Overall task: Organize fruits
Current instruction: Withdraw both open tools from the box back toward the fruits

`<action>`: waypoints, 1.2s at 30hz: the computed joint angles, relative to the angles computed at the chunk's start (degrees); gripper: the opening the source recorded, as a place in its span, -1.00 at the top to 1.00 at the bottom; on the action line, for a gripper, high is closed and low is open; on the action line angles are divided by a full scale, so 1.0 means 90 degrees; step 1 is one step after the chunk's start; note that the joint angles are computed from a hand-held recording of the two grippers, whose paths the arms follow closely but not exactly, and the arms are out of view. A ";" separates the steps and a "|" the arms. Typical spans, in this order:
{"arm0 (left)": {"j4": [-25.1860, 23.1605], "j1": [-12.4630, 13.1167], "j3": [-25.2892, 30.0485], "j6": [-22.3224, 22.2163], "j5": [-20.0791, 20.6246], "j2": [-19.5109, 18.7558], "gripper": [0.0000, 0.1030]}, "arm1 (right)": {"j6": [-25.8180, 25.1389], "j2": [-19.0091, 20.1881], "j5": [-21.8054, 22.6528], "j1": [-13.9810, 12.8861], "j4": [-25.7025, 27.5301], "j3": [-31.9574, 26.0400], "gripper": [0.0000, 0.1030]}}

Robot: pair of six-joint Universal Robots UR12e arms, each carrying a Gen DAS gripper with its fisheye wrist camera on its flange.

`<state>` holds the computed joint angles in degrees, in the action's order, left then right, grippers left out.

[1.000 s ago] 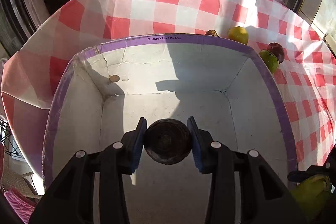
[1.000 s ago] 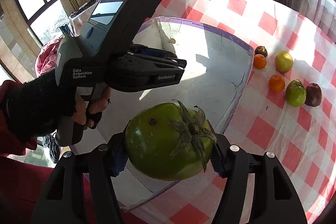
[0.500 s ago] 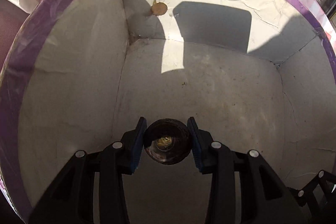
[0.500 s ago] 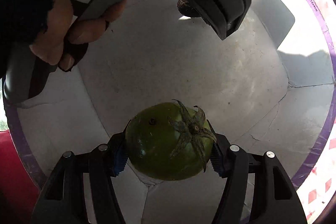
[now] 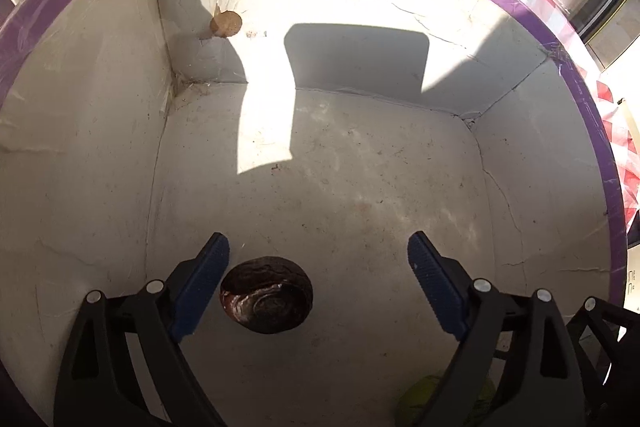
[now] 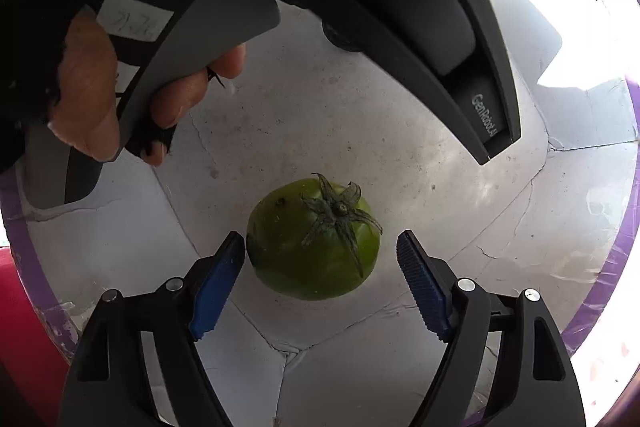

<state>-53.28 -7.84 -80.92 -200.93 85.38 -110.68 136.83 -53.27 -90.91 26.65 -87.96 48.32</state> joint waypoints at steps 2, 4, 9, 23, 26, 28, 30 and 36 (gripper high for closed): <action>-0.0028 -0.0014 0.0019 -0.0043 -0.0019 0.0004 -0.77 | -0.0015 -0.0013 0.0096 -0.0030 0.0016 -0.0005 -0.48; -0.0081 0.0019 0.0083 -0.0104 -0.0072 -0.0040 -0.77 | 0.0022 -0.0042 0.0258 -0.0047 0.0009 0.0014 -0.49; 0.0486 0.0003 -0.0153 -0.0318 0.0107 0.0158 -0.76 | 0.0099 -0.0215 0.0805 -0.0214 -0.0212 0.0220 -0.60; 0.1187 -0.0641 0.0569 0.0264 0.3667 0.0067 -0.97 | 0.1177 -0.1108 0.3124 -0.0865 -0.2681 0.1637 -0.62; 0.1379 -0.0645 0.0695 0.0036 0.3276 0.0014 -0.97 | 0.1867 -0.1241 0.3663 -0.1135 -0.3455 0.1800 -0.62; 0.1791 -0.0695 0.0725 -0.0182 0.3180 -0.0036 -0.97 | 0.2600 -0.1273 0.3806 -0.1214 -0.4095 0.1870 -0.62; 0.1956 -0.0760 0.0879 -0.0468 0.3065 -0.0157 -0.97 | 0.3429 -0.1355 0.3864 -0.1293 -0.4726 0.2107 -0.63; 0.1731 -0.1019 0.1683 -0.0739 0.2684 -0.0649 -0.96 | 0.5013 -0.1528 0.2551 -0.1832 -0.5216 0.2564 -0.70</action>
